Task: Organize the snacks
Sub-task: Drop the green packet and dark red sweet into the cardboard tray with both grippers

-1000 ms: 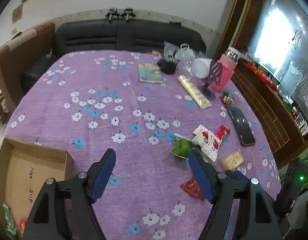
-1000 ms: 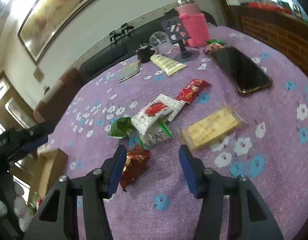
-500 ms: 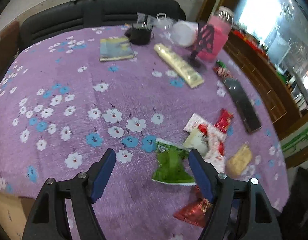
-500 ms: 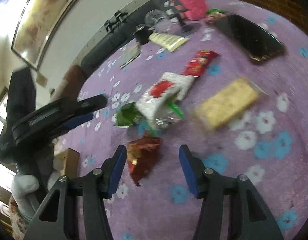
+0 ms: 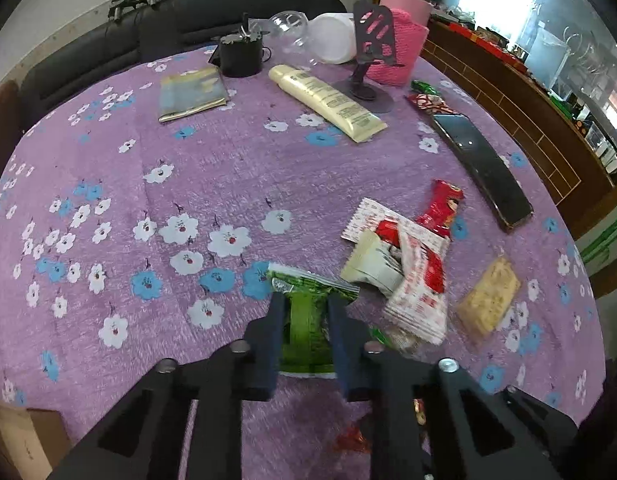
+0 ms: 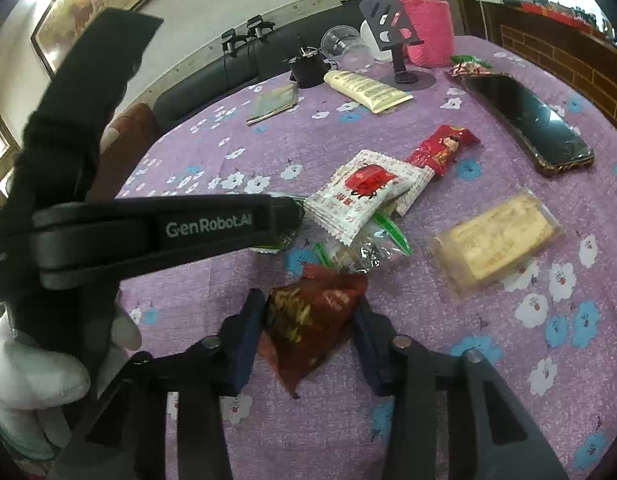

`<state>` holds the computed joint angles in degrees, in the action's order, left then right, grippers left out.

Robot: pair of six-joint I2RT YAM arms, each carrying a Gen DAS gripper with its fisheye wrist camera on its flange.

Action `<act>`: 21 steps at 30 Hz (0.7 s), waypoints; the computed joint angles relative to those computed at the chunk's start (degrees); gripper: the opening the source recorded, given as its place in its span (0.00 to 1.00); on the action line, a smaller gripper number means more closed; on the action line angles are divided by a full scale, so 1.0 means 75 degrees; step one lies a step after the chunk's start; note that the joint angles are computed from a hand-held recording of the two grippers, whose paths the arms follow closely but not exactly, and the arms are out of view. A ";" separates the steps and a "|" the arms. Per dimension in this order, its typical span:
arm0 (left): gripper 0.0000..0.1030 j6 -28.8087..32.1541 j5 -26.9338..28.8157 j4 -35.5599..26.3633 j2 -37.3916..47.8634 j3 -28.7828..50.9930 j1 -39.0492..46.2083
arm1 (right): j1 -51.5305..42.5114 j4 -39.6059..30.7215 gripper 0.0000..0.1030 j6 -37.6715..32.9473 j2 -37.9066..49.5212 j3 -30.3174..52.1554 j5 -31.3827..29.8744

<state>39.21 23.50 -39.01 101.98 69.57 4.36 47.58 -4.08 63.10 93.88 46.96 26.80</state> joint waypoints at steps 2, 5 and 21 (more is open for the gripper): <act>0.15 0.0025 0.0176 -0.0239 -0.0076 0.0047 0.0189 | -0.0002 0.0191 0.34 0.0009 -0.0095 -0.0167 -0.0056; 0.15 0.0151 0.0711 -0.0922 -0.0069 0.0410 0.0811 | 0.0015 0.0376 0.34 0.0021 -0.0208 -0.0343 -0.0048; 0.15 0.2989 0.2743 -0.4960 0.0612 0.3544 0.5295 | 0.1171 -0.0157 0.35 -0.0133 -0.0732 -0.0044 0.0788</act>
<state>61.63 44.07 -76.21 106.57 96.15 44.07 56.36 -5.25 62.10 88.40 46.63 32.71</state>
